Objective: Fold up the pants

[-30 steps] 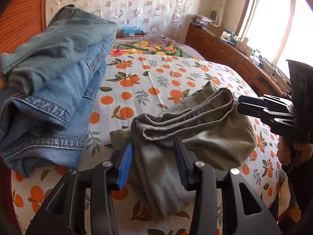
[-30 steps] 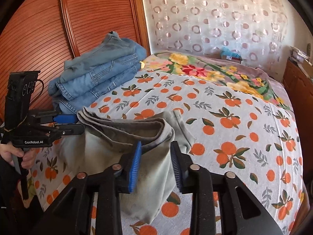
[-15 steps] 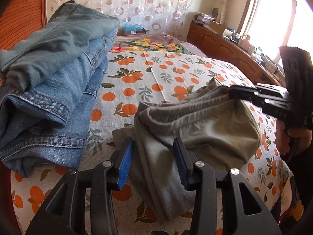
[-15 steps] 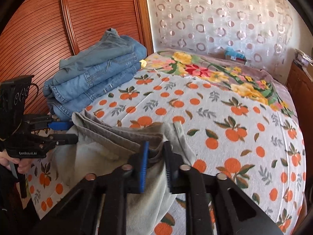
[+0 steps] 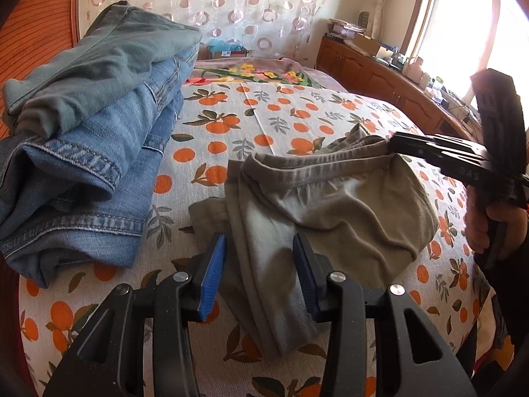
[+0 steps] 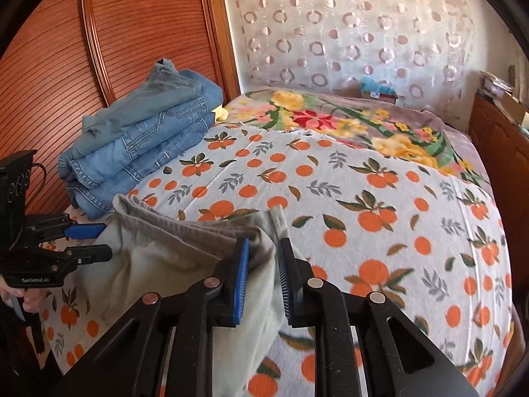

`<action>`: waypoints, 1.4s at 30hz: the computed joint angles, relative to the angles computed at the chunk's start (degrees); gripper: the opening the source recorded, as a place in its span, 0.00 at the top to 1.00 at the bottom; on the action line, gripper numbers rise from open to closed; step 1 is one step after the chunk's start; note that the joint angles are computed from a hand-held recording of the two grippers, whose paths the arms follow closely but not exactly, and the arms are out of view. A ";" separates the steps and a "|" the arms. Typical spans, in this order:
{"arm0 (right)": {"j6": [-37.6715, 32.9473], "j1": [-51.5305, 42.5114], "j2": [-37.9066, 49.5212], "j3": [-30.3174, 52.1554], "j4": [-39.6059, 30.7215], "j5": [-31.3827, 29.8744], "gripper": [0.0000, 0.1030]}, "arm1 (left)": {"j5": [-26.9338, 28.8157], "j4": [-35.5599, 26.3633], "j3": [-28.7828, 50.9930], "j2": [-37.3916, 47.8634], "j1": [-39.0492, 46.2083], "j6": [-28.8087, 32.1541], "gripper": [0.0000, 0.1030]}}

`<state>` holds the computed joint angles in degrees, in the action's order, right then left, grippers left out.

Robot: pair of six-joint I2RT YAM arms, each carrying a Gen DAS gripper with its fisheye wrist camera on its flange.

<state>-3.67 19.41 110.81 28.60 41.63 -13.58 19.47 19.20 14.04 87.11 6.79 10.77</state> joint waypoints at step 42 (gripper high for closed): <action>-4.54 -4.29 -6.55 -19.52 6.31 -5.84 0.97 | 1.41 -2.42 -11.48 -13.57 1.81 6.42 0.90</action>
